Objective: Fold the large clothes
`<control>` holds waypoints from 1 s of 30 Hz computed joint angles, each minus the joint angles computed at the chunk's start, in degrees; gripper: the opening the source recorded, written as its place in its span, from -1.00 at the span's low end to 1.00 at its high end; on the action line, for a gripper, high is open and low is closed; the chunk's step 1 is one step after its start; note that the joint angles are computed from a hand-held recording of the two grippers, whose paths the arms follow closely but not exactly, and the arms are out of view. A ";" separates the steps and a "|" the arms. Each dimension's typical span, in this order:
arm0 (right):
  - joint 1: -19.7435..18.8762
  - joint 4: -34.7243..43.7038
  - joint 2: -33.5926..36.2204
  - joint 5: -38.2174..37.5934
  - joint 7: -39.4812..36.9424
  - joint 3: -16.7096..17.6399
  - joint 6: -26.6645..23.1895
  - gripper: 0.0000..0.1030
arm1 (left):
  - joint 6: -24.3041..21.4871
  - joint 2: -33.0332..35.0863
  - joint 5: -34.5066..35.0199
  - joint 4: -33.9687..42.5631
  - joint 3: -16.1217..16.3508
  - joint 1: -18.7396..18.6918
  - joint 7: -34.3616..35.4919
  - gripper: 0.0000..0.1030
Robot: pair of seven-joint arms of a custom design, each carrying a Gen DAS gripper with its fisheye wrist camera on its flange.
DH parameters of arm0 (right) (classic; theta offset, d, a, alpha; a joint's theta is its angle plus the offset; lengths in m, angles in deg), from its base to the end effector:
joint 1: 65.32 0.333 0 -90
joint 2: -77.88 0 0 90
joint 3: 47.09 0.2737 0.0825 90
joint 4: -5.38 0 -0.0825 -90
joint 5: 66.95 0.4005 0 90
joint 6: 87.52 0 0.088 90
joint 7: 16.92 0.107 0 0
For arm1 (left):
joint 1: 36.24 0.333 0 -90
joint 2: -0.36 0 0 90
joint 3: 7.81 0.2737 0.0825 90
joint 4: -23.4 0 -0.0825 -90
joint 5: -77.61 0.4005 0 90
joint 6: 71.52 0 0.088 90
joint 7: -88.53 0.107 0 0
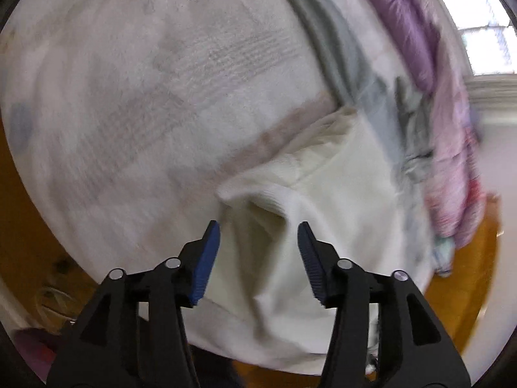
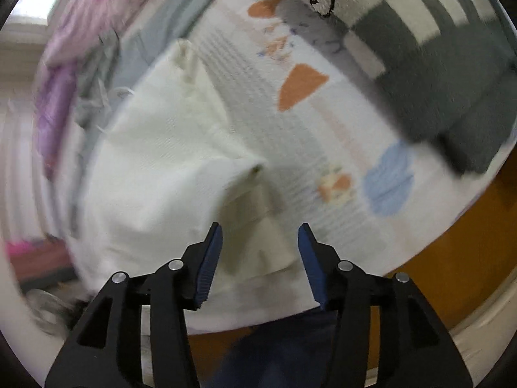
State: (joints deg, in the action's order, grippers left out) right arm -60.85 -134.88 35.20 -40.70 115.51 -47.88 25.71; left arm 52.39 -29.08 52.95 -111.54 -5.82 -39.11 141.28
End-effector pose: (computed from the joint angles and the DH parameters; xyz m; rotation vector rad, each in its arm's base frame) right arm 0.3948 0.0530 0.5465 -1.0129 2.4930 0.4408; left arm 0.4632 -0.0227 0.5143 2.6362 -1.0420 0.6681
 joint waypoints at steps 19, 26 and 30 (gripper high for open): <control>5.97 9.92 18.35 -10.54 7.90 -0.01 -1.96 -0.69 | -9.26 11.61 8.39 5.31 -3.61 1.40 4.15 0.09; 6.64 36.81 32.79 -20.45 -2.67 5.33 -15.42 -0.61 | -9.47 6.74 5.49 2.26 -1.78 2.89 6.87 0.23; 7.80 54.87 48.29 -16.17 -12.45 7.72 -9.81 -0.94 | -8.44 2.27 4.02 -1.38 -0.91 3.09 6.47 0.39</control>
